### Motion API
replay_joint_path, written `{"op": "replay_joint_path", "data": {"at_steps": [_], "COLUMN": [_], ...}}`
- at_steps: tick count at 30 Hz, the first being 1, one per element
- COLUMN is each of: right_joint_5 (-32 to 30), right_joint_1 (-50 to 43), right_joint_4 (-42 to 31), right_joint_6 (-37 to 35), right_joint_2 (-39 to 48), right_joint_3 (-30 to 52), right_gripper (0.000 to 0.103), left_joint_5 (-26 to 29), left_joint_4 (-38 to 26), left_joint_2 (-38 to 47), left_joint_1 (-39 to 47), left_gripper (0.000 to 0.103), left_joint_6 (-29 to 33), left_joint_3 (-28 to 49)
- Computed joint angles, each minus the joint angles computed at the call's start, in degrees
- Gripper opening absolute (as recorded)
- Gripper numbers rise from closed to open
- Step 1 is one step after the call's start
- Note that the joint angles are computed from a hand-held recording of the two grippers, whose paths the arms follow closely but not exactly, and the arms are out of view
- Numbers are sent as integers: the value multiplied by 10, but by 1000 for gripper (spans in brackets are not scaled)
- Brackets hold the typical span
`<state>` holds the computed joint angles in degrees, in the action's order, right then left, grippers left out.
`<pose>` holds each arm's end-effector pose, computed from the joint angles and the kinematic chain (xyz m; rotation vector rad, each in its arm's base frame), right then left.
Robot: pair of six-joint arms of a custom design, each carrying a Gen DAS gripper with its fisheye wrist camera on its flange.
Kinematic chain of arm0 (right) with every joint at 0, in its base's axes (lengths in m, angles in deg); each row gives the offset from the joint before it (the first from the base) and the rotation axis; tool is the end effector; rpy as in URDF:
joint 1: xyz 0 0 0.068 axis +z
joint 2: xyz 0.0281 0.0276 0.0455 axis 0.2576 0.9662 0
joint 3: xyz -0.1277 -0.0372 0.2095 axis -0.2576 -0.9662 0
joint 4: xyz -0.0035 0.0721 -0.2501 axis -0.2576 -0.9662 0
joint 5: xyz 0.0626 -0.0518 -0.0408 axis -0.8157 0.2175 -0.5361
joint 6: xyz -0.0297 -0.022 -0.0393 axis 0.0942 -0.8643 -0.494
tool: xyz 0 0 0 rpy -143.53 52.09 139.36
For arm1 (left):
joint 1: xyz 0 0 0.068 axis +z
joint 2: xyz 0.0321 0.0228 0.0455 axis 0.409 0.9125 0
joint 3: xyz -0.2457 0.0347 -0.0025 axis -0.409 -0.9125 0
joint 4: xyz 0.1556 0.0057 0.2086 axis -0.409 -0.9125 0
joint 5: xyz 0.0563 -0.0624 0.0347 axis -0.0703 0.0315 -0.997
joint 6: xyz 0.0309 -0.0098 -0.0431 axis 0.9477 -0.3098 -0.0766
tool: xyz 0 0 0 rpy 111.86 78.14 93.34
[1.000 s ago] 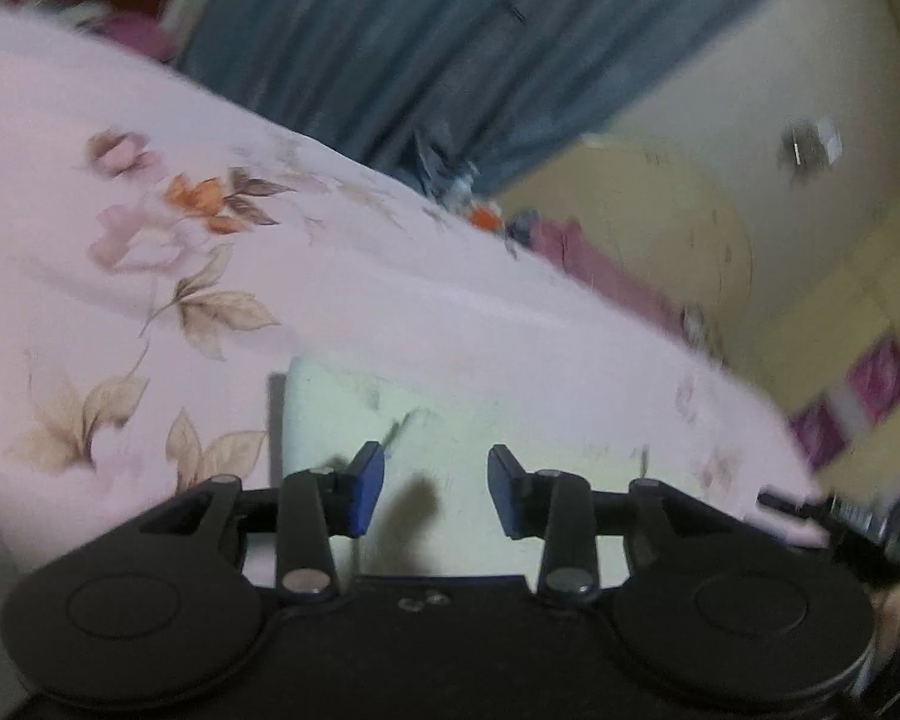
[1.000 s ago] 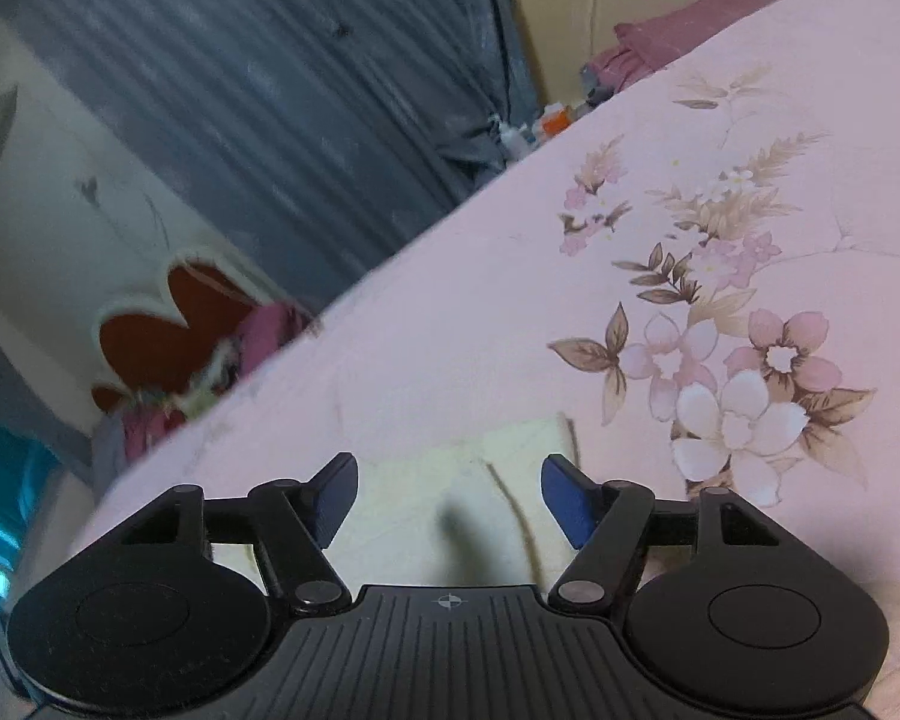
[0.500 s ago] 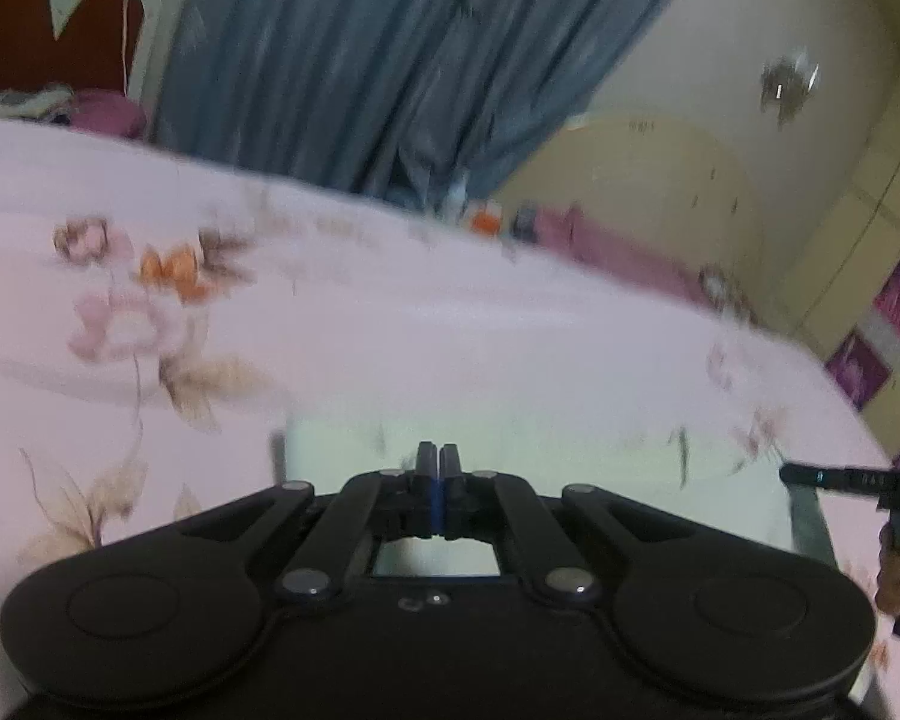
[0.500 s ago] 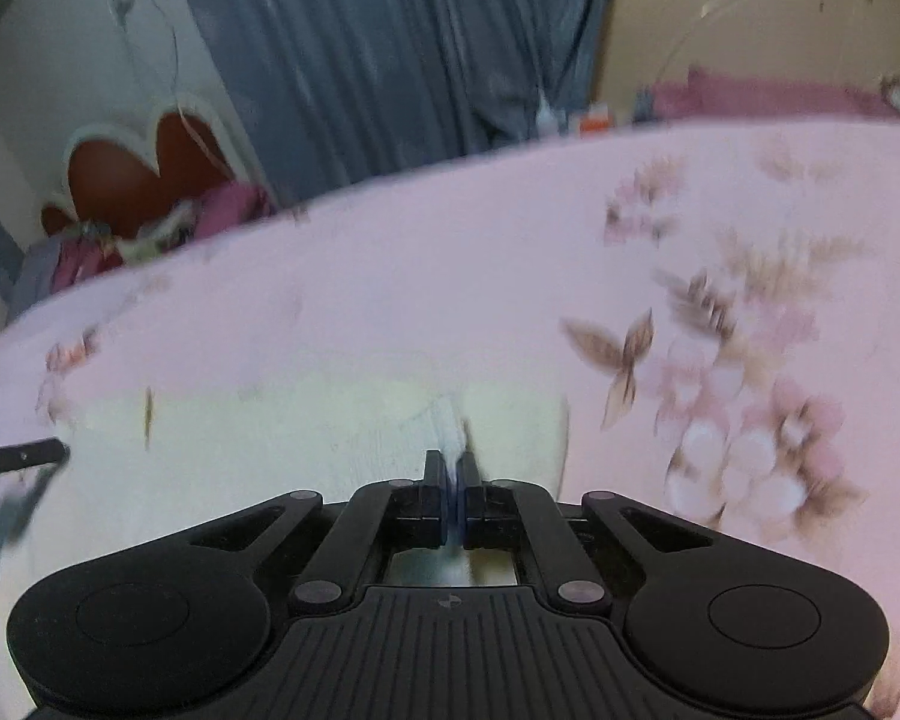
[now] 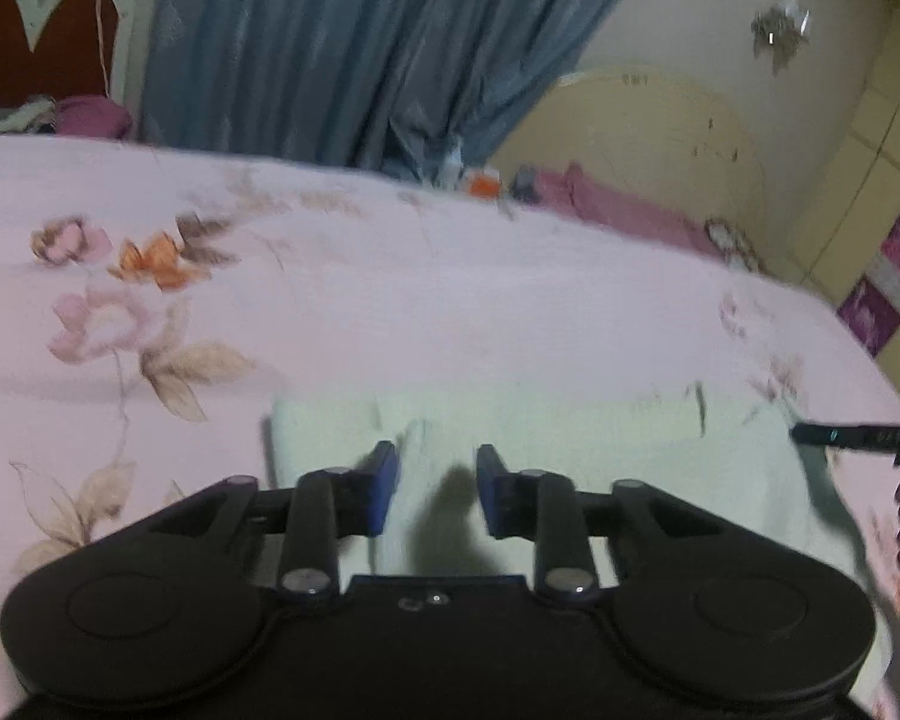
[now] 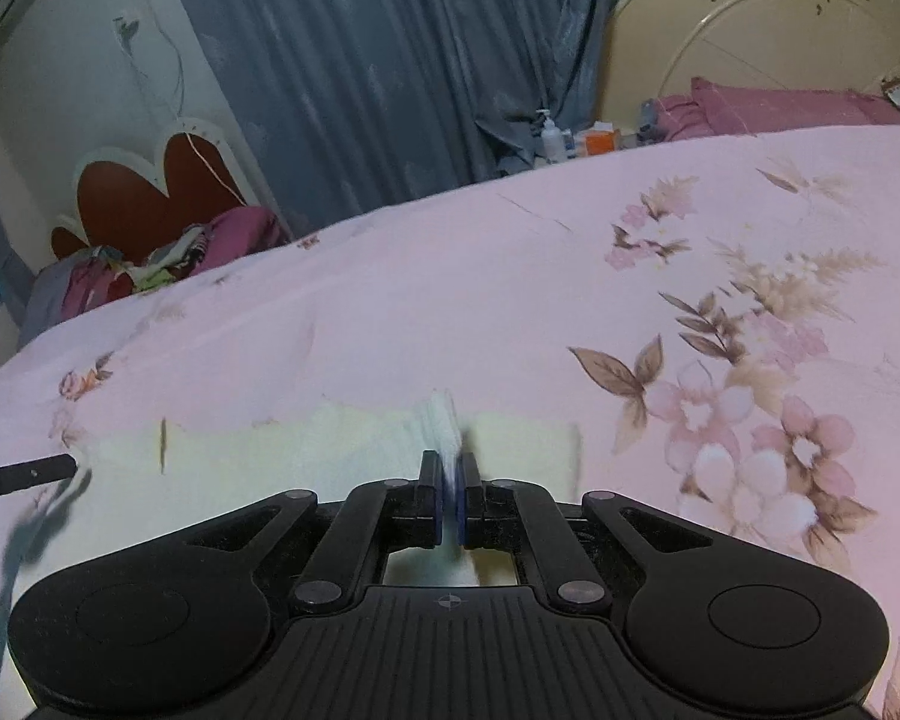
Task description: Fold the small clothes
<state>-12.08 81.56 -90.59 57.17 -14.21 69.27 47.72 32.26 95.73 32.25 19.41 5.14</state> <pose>0.0804 0.1256 0.1476 0.5521 2.2557 0.2791 0.2949 0.0181 0.1198 0.6687 2.3009 -0.6701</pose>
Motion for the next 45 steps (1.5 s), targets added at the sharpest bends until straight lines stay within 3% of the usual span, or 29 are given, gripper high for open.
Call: {"op": "replay_joint_path", "data": {"at_steps": [2,5,9,11,12,14,16,19,21,25,27,29,30,31,32,33,34,36,38,40,42,44,45], "right_joint_5": [-11,-30,-38,-40,-41,-37,-18,45,71,-11,-20,-30,-32,-22,6,43,70,42,-4,-39,-37,-34,-20], "right_joint_1": [-2,-13,-16,-19,-21,-18,-4,34,40,-37,-48,-58,-59,-52,-28,6,30,15,-1,-4,-1,-9,-15], "right_joint_4": [1,11,27,38,41,36,16,-29,-38,28,51,40,27,-7,-59,-107,-108,12,143,215,214,207,169], "right_joint_6": [1,-8,-13,-18,-20,-25,-16,29,36,-43,-49,-48,-44,-21,22,70,78,-21,-144,-225,-252,-252,-219], "right_joint_2": [-1,8,10,11,12,21,46,47,39,66,79,67,60,71,104,140,147,150,236,330,374,339,309], "right_joint_3": [-4,-5,-13,-19,-20,-13,7,22,23,9,-2,0,4,23,56,88,99,93,122,171,204,173,151], "right_gripper": [2,2,2,2,2,2,2,2,2,2,2,2,2,4,27,43,55,55,48,47,47,47,47], "left_joint_5": [-21,-9,-21,-19,-17,0,40,83,69,-22,-13,-5,-6,-17,-22,-17,-6,16,-14,-39,-59,-81,-95], "left_joint_4": [12,23,-2,-17,-28,-30,19,83,107,109,121,86,74,83,111,128,123,95,110,132,165,218,245], "left_joint_2": [8,13,33,38,42,41,14,-4,-3,36,58,63,55,32,-9,-45,-68,-97,-133,-140,-140,-129,-116], "left_joint_1": [-9,3,-2,-4,-6,-2,14,33,26,-20,-15,-7,-3,0,1,-1,-11,-54,-124,-166,-170,-128,-110], "left_gripper": [20,18,22,19,5,3,3,3,3,3,4,10,20,33,38,42,42,42,42,44,45,45,45], "left_joint_6": [-15,-52,-42,-37,-31,-21,-33,-75,-95,-93,-101,-97,-97,-97,-92,-83,-79,-63,-44,-36,-29,-11,-3], "left_joint_3": [0,6,27,36,44,44,9,-23,-27,-8,-5,16,19,4,-31,-60,-76,-97,-142,-171,-191,-205,-207]}}
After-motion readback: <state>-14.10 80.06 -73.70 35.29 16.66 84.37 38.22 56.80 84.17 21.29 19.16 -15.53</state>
